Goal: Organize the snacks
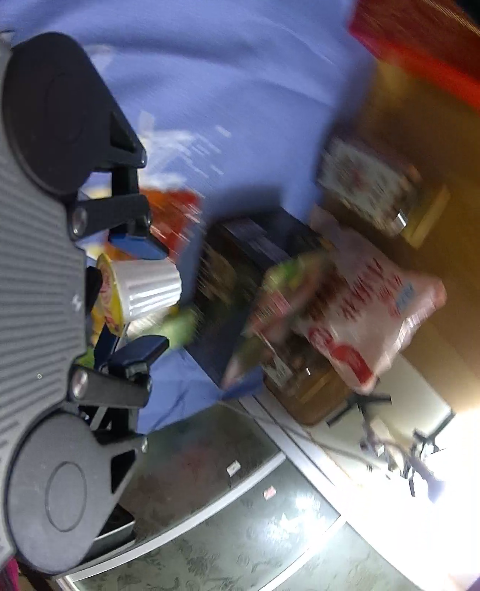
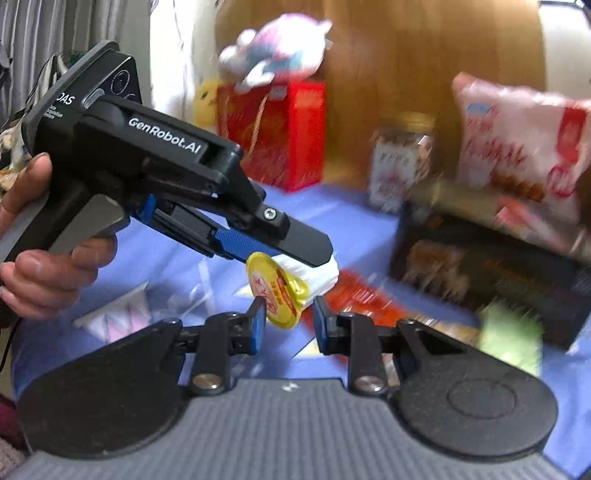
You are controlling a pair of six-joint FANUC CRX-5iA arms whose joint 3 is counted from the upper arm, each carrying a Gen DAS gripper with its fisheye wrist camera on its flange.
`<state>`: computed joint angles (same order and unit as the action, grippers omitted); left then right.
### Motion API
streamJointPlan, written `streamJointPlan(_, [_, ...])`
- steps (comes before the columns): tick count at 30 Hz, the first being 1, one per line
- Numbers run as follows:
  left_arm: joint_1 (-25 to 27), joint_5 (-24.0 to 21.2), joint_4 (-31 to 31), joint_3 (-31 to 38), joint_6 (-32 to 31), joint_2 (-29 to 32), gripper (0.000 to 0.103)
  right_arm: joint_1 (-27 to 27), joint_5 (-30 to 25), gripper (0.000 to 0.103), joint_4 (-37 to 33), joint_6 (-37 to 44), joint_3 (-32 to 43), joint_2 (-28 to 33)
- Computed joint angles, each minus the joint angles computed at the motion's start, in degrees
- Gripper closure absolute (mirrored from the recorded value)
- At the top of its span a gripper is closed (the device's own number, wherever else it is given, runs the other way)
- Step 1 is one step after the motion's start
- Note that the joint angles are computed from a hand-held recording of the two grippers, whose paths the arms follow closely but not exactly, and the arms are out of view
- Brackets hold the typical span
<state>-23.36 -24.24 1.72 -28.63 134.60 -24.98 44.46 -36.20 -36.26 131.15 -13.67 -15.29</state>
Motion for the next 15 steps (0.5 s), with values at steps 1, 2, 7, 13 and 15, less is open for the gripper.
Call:
streamJointPlan(1, [0.5,0.8,1.9,0.7,-3.2,1.0,0.058,-0.3,1.3,0.073,0.1,0.0,0.2,0.0])
streamJointPlan(2, [1.2,2.1,4.4,1.2,-7.3,2.1,0.058,-0.1,3.4,0.073,1.2,-0.9,0.2,0.1])
streamJointPlan(7, [4.0,7.3,17.8,2.7,-24.2,8.4,0.057,-1.5,8.8,0.074,3.8,-4.5,3.8,3.9])
streamJointPlan(13, [5.7,7.5,14.0,8.3,-21.6,14.6,0.057,-1.0,13.4,0.073,10.9,-11.7,6.6,9.5])
streamJointPlan(15, [5.8,5.7,9.4,10.5,-17.5,15.7,0.055,0.2,16.5,0.073,16.7,-17.9,5.0,9.9])
